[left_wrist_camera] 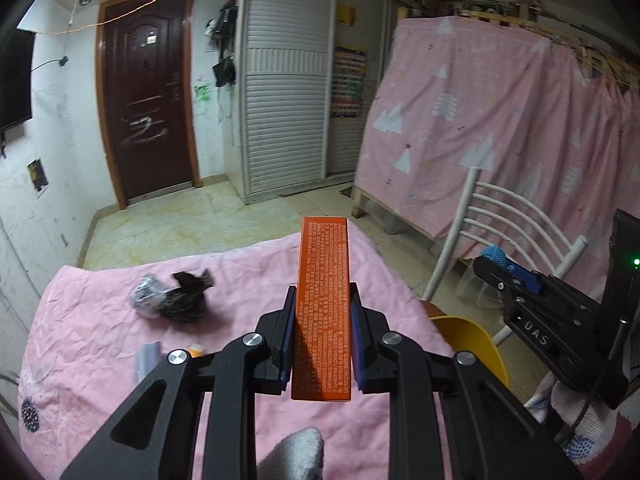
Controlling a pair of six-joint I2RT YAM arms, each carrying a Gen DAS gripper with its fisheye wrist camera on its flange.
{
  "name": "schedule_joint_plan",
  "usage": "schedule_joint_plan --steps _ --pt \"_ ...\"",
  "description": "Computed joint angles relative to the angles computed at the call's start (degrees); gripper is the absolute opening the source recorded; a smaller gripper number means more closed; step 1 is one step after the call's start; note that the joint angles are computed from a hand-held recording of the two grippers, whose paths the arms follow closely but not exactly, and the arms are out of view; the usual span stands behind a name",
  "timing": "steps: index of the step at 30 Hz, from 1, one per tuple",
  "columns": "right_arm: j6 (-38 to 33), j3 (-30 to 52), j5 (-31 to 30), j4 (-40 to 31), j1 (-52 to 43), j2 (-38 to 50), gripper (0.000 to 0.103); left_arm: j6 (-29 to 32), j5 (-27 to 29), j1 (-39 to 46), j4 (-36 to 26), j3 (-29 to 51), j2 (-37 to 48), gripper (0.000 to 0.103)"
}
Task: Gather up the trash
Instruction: 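Carry the orange box and blue ball over to the yellow bin, then open both grippers to drop the items into the yellow bin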
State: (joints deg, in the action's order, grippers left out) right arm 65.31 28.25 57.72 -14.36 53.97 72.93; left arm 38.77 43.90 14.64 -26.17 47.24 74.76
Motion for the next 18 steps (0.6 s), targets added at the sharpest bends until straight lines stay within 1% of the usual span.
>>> schedule_joint_plan --steps 6,9,11,18 --pt "7.28 -4.57 1.21 -7.08 1.04 -5.68 0.028 -1.88 -2.54 -7.93 0.29 -3.87 -4.78 0.014" --pt "9.66 -7.19 0.88 -9.14 0.99 -8.56 0.028 -3.60 -4.72 -12.06 1.32 -5.53 -6.47 0.013" --pt "9.95 -9.22 0.02 -8.84 0.35 -10.04 0.028 -4.89 -6.24 -14.78 1.88 -6.86 -7.99 0.014" --pt "6.92 -15.33 -4.05 -2.88 -3.38 -13.61 0.028 -10.03 -12.42 -24.69 5.07 -9.55 -9.39 0.013"
